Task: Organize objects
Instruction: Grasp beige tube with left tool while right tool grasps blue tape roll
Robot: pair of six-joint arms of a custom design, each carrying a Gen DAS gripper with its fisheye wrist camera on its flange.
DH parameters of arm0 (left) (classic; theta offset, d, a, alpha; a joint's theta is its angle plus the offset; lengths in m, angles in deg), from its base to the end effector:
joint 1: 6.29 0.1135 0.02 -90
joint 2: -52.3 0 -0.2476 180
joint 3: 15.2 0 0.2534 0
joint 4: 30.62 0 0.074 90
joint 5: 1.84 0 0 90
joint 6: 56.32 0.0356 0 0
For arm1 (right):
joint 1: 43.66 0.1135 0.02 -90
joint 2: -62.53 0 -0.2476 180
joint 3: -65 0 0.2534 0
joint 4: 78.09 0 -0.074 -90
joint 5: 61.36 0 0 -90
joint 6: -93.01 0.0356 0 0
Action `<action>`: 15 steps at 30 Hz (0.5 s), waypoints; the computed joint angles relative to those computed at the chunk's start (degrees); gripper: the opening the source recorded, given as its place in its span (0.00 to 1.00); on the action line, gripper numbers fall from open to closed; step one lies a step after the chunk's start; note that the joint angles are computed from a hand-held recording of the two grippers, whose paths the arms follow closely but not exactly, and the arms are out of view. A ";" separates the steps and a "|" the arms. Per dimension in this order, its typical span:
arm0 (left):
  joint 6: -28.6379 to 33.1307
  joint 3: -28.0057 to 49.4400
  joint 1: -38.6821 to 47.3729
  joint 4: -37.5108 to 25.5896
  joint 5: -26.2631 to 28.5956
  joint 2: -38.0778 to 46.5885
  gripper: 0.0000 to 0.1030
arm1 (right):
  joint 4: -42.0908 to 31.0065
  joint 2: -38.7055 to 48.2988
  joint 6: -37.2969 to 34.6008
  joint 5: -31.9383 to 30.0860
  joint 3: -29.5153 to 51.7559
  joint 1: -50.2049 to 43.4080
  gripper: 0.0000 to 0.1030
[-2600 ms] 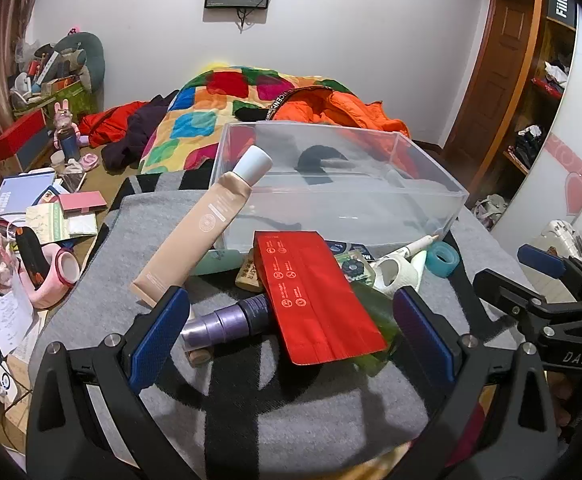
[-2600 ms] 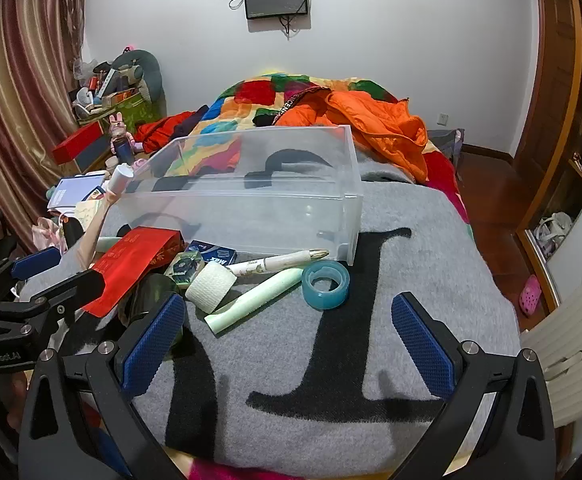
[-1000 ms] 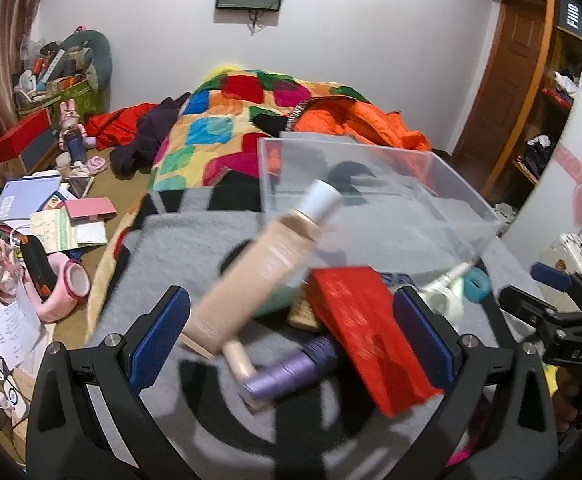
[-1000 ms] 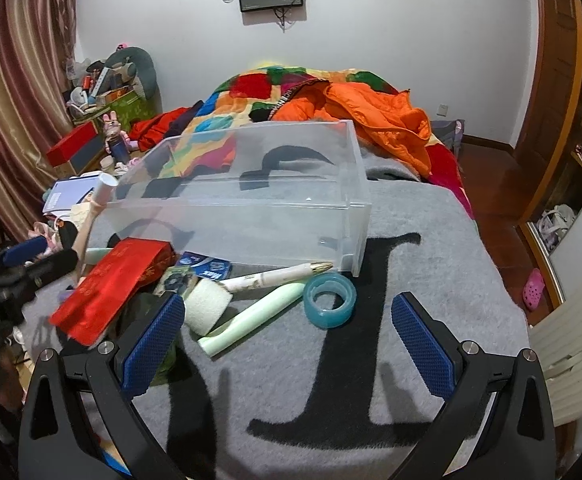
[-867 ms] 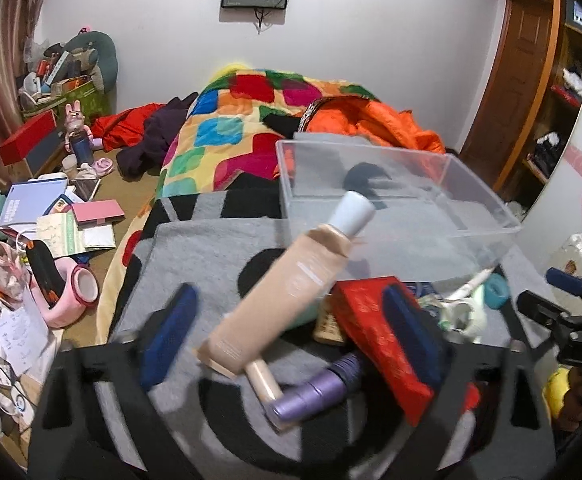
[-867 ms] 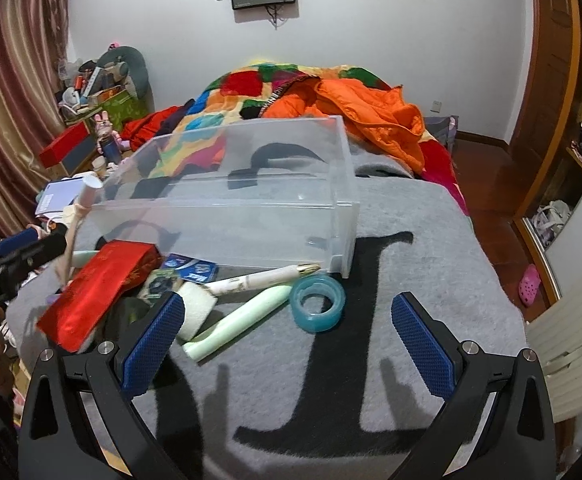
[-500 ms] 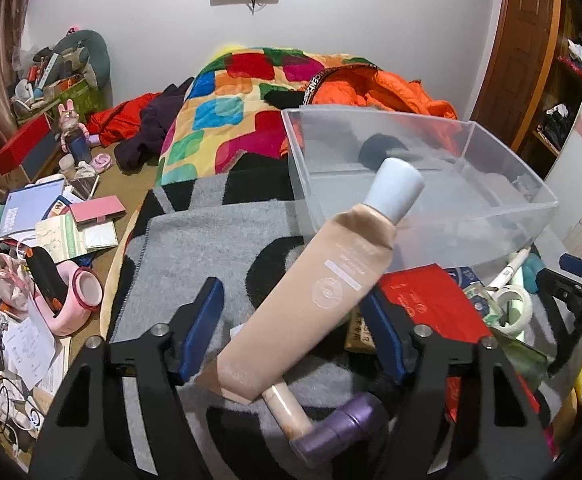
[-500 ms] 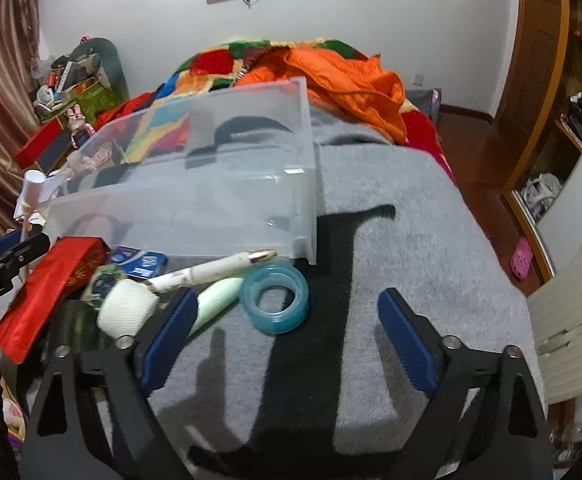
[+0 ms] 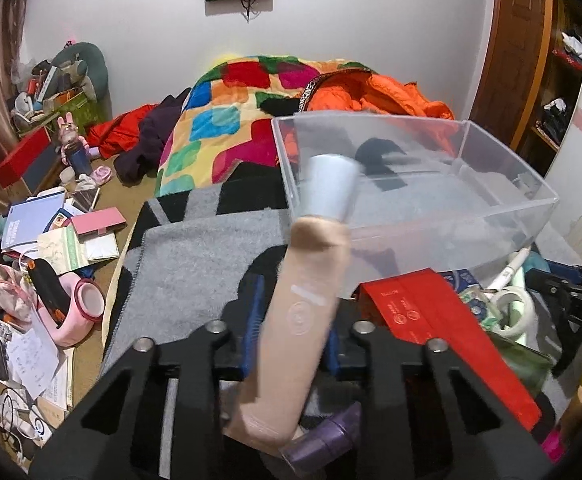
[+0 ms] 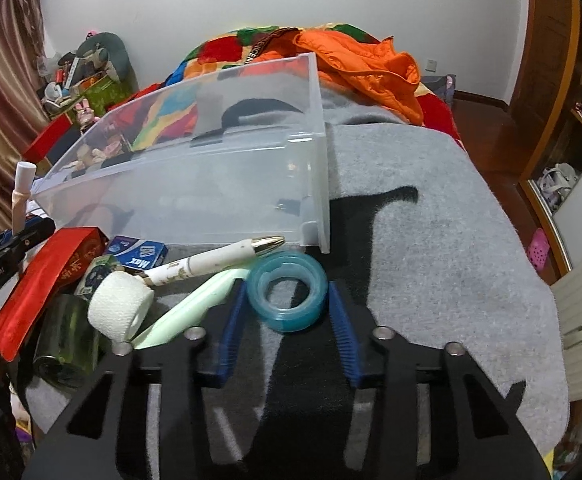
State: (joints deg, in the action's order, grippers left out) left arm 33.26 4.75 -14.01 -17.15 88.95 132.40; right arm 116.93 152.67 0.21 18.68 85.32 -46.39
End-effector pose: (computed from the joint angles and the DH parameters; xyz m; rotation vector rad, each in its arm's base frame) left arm 0.1771 -0.0245 0.0579 0.1585 2.3818 -0.0837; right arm 0.1710 -0.0020 0.0341 -0.0710 2.5145 0.1804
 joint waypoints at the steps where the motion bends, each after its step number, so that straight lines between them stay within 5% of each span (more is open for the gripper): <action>1: -0.01 -0.43 -0.04 -1.02 0.02 -1.65 0.18 | 0.19 -0.41 0.09 0.18 -0.38 0.10 0.35; 7: -0.33 -2.69 -0.14 -7.96 0.08 -11.90 0.10 | -2.68 -6.83 -0.36 -0.27 -2.51 -1.73 0.35; 15: -1.12 -2.83 -0.62 -17.16 0.35 -23.19 0.08 | -15.95 -25.70 -1.71 -3.27 -4.01 -4.45 0.35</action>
State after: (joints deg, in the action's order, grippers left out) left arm 32.15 1.92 -14.63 -34.30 89.30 109.21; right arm 100.97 126.98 -1.50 15.42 81.31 -50.84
